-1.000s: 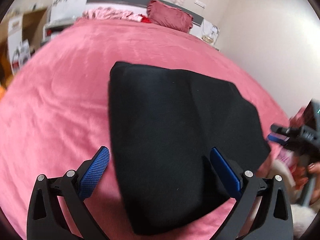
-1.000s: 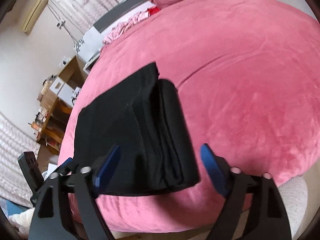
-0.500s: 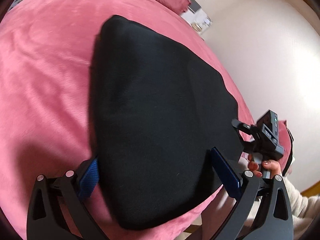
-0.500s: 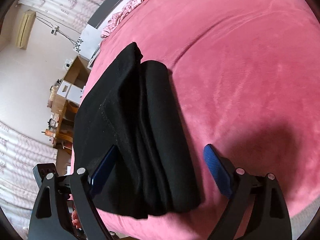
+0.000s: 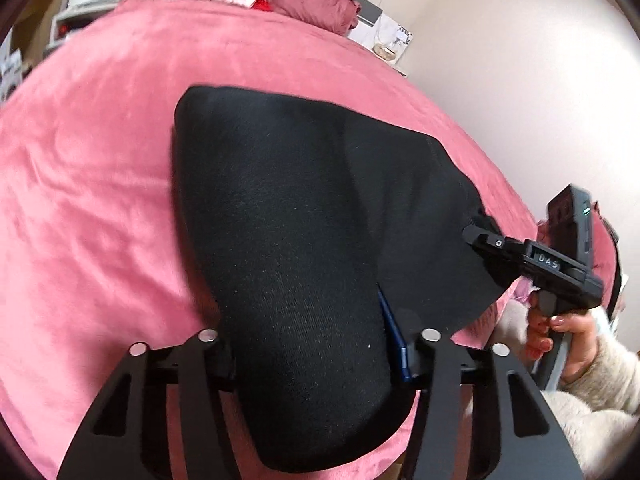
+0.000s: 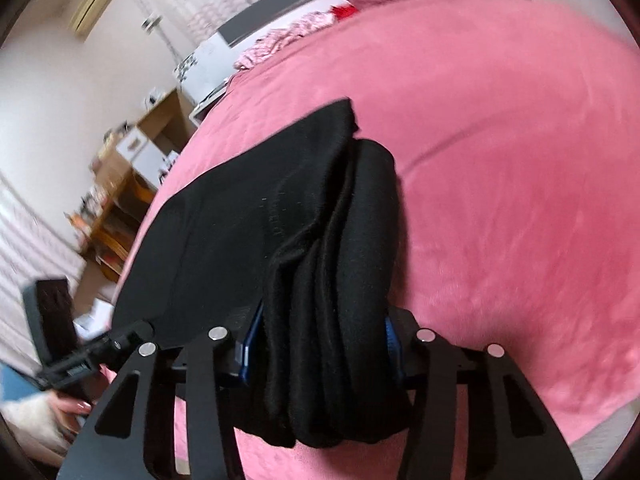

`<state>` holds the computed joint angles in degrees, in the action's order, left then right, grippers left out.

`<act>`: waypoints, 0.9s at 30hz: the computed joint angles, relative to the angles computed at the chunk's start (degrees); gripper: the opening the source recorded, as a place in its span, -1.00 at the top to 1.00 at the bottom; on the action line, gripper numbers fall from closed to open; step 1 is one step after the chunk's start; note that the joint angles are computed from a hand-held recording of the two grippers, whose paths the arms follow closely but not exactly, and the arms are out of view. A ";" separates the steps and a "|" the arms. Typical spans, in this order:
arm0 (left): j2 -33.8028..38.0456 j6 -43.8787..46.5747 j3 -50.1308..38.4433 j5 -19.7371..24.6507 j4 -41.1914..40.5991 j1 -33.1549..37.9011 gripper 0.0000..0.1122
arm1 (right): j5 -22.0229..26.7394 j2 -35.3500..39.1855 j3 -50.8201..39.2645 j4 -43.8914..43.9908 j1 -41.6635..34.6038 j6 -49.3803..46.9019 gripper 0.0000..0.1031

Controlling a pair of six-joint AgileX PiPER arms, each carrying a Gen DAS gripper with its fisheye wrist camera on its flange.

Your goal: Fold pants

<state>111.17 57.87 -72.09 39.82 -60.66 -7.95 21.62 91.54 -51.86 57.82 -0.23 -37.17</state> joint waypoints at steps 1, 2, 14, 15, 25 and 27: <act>-0.87 0.67 0.65 -0.82 0.11 -0.17 0.11 | -1.00 -0.63 -0.05 -3.44 1.16 3.22 0.11; -1.96 1.17 1.15 -1.95 0.43 -0.62 0.12 | -2.25 -1.69 0.19 -4.95 2.36 4.15 0.12; -6.12 12.18 1.97 -7.72 -6.40 3.42 0.13 | -6.41 3.17 -8.00 3.39 7.95 -2.63 0.13; -5.27 10.87 0.58 -7.87 -5.46 3.58 0.13 | -6.45 4.41 -9.59 2.54 8.22 -1.65 0.13; 4.67 -2.01 -15.69 -7.95 4.47 2.59 0.13 | -5.29 16.29 -27.22 -15.13 9.05 14.74 0.13; 8.07 -4.74 -20.81 -7.52 6.19 2.13 0.13 | -5.39 18.86 -30.39 -15.84 8.34 14.67 0.12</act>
